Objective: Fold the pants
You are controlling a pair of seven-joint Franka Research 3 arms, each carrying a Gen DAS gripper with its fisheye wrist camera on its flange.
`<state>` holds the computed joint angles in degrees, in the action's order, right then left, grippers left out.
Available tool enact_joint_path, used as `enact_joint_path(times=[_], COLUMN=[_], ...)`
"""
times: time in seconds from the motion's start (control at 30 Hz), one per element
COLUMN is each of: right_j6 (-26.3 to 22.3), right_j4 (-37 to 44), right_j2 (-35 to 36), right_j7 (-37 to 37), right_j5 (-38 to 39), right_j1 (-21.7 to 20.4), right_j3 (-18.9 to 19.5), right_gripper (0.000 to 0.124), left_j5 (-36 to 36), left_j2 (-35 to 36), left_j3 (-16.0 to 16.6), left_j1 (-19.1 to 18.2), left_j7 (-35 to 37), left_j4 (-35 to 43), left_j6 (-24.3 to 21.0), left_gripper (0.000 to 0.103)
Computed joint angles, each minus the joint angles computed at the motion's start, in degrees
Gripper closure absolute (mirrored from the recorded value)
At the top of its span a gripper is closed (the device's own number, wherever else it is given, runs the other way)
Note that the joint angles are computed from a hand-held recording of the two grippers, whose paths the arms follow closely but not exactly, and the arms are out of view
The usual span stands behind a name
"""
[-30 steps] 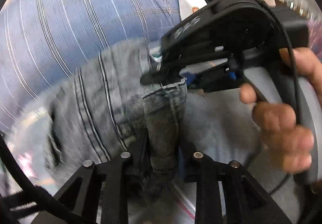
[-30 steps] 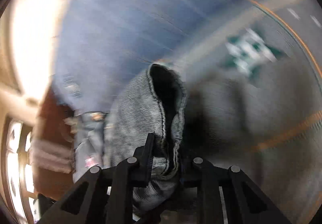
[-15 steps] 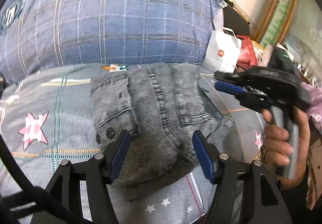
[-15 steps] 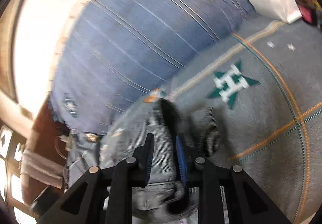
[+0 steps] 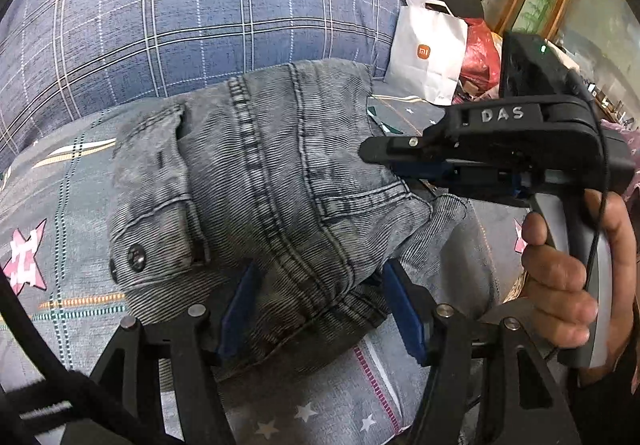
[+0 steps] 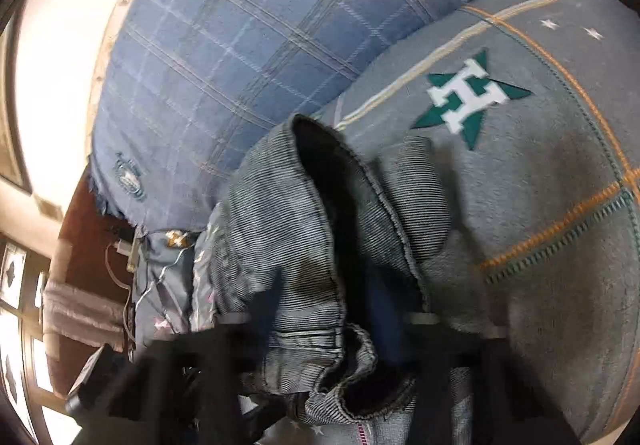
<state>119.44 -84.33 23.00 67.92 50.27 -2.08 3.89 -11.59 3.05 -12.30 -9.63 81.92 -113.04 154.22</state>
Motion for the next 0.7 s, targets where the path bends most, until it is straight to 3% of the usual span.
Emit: enact_joint_path(times=[0.1, 0.23, 0.3, 0.37, 0.4, 0.47, 0.57, 0.7], right_j6=[2.96, 4.50, 8.23, 12.51, 11.05, 3.34, 3.19, 3.78], right_j4=[-1.99, -7.18, -9.40, -9.59, -7.60, -1.76, -1.32, -3.33], right_j2=[-1.97, -7.57, -9.86, -8.94, -6.50, -1.23, -0.38, -1.50], right_j7=[-1.82, -8.62, -6.90, -0.25, 3.84, 8.23, 8.19, 4.80], right_j5=[-1.34, 9.13, 5.38, -5.65, -10.53, -12.83, -8.72, 0.66], right_j1=[1.00, -1.34, 0.76, 4.31, 5.12, 4.06, 1.81, -1.39], right_j3=[-0.05, 0.53, -0.98, -2.96, -3.55, -3.32, -1.86, 0.05], right_gripper=[0.115, 0.119, 0.119, 0.119, 0.119, 0.119, 0.118, 0.116], left_j5=[-2.85, -5.11, -2.32, -1.93, -3.52, -15.83, -26.53, -28.73], left_j2=[1.75, 1.91, 3.49, 5.05, 4.92, 2.50, -1.59, -5.86], left_j3=[-0.44, -1.06, -0.92, -1.06, -1.32, -2.69, -0.62, 3.42], left_j1=[0.30, 0.35, -0.07, 0.26, 0.82, 3.61, 4.58, 5.02], left_j7=[1.49, 3.57, 2.15, 2.12, 2.94, 10.18, 14.29, 12.60], left_j4=[2.38, 3.95, 5.86, 7.36, 7.13, 4.76, 1.92, -1.05], left_j6=[-0.70, -1.42, -3.30, -5.87, -6.46, -6.48, -7.35, -6.78], left_gripper=[0.038, 0.038, 0.038, 0.038, 0.038, 0.038, 0.038, 0.031])
